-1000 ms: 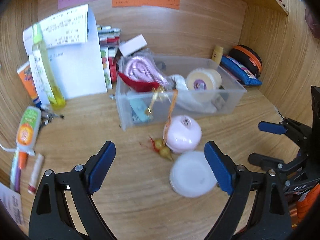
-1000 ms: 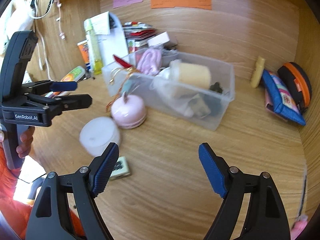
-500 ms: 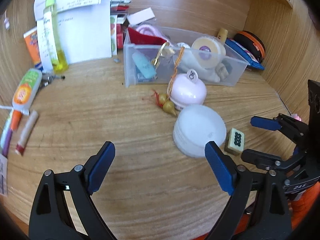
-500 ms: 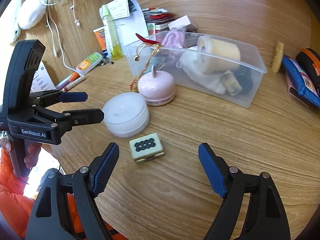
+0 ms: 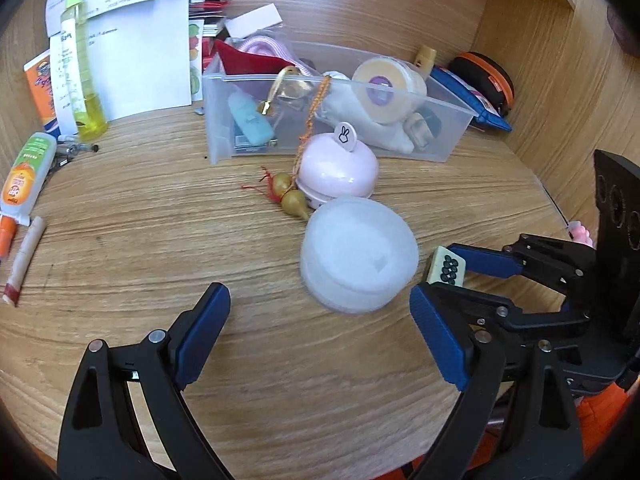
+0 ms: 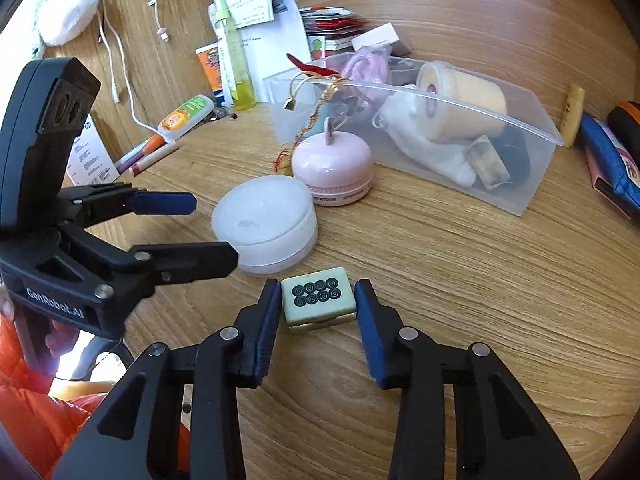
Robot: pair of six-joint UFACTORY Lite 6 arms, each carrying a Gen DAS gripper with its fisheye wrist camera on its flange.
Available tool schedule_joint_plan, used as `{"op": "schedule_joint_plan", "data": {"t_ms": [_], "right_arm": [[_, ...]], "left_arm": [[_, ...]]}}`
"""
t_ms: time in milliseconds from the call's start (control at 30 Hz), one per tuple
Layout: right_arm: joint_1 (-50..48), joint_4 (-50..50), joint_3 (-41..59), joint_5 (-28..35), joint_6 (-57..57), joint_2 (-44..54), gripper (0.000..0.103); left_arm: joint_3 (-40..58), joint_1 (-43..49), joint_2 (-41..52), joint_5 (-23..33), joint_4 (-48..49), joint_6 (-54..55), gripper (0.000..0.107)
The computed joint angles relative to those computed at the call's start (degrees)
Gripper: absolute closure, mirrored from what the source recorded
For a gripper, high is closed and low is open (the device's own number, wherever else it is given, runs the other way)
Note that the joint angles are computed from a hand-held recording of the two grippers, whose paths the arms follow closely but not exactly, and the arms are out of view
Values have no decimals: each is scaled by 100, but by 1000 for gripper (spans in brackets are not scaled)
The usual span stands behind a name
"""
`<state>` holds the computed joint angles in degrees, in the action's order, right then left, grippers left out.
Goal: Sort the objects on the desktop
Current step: 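Grasp the green dotted block with the right tool while the left tool grasps the white container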
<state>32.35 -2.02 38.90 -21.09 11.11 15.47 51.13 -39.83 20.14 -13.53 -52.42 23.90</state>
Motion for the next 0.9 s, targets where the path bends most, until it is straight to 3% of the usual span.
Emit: {"op": "schedule_joint_plan", "data": {"t_ms": [100,267,400,533,900], "right_arm": [[-87,5,-130,-57,53,-114,69],[-310,79,-387,-109,64,-409,69],[-533,-73,-506,-125,252,-565,69],[-719,-204,-600,-172,389,-682,69],[-1015,-551,-751,-310,822,-828,69]], "left_arm": [[262,-76,200,-71,-562,508,15],[664,-74,538,-8,-436,368,15],[941,-73,755,149,-335,253,32],[1008,-81,798,148,-219,151,40],[845,-149,731,-1,39,-142,40]]}}
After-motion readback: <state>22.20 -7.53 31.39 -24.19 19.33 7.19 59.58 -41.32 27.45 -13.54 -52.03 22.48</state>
